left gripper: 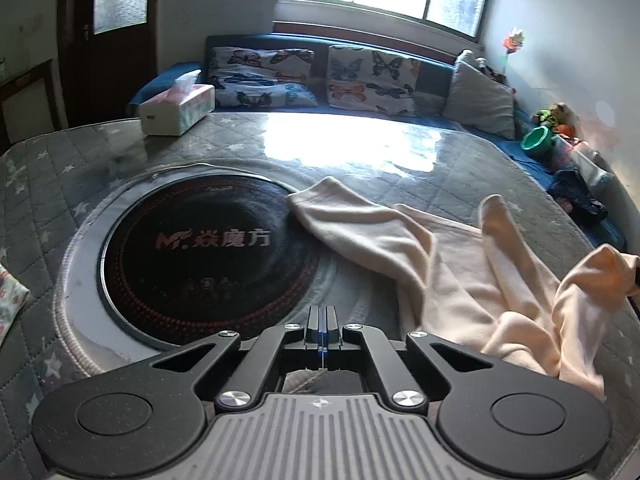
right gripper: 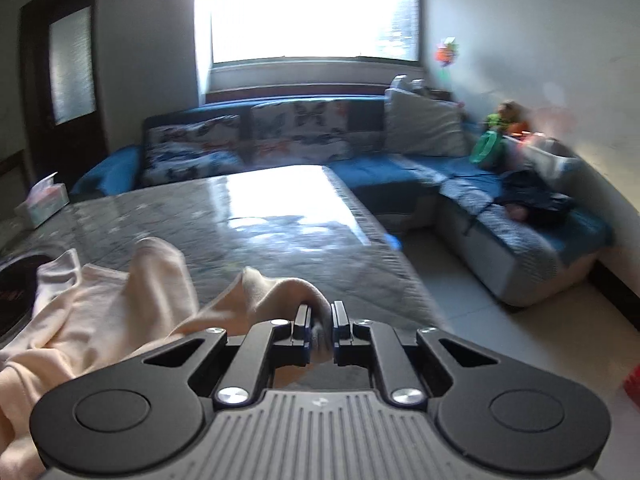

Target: Fold clothes

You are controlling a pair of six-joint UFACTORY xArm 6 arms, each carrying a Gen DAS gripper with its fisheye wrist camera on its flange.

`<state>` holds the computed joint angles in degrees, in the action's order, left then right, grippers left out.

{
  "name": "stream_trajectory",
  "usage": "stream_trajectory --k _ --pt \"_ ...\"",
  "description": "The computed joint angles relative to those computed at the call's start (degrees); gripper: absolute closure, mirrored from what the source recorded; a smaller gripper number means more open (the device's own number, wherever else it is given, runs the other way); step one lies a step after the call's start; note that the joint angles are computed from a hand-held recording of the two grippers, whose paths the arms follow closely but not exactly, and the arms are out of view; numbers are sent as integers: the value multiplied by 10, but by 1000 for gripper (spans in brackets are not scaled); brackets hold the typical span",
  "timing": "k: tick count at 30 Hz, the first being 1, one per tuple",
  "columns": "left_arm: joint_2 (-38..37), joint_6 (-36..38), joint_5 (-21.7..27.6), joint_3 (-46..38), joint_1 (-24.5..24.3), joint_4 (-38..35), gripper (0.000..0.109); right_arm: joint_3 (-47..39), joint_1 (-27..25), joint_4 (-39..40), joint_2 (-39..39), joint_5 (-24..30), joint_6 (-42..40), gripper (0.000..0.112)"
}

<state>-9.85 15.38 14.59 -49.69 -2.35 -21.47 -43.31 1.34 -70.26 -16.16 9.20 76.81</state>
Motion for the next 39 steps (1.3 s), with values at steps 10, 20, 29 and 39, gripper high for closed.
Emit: stream_trajectory --k 10,20,29,39 --pt "64 64 27 -74 -54 -63 84 82 -17 109 -82 82 -82 101" --pt "178 23 39 -192 -83 8 66 71 -6 149 -58 19 -138 87" --pt "171 -23 11 -171 -69 43 106 36 40 260 9 -19 -276 82" --pt "30 -107 -49 -19 6 87 107 28 88 368 48 -13 -393 80"
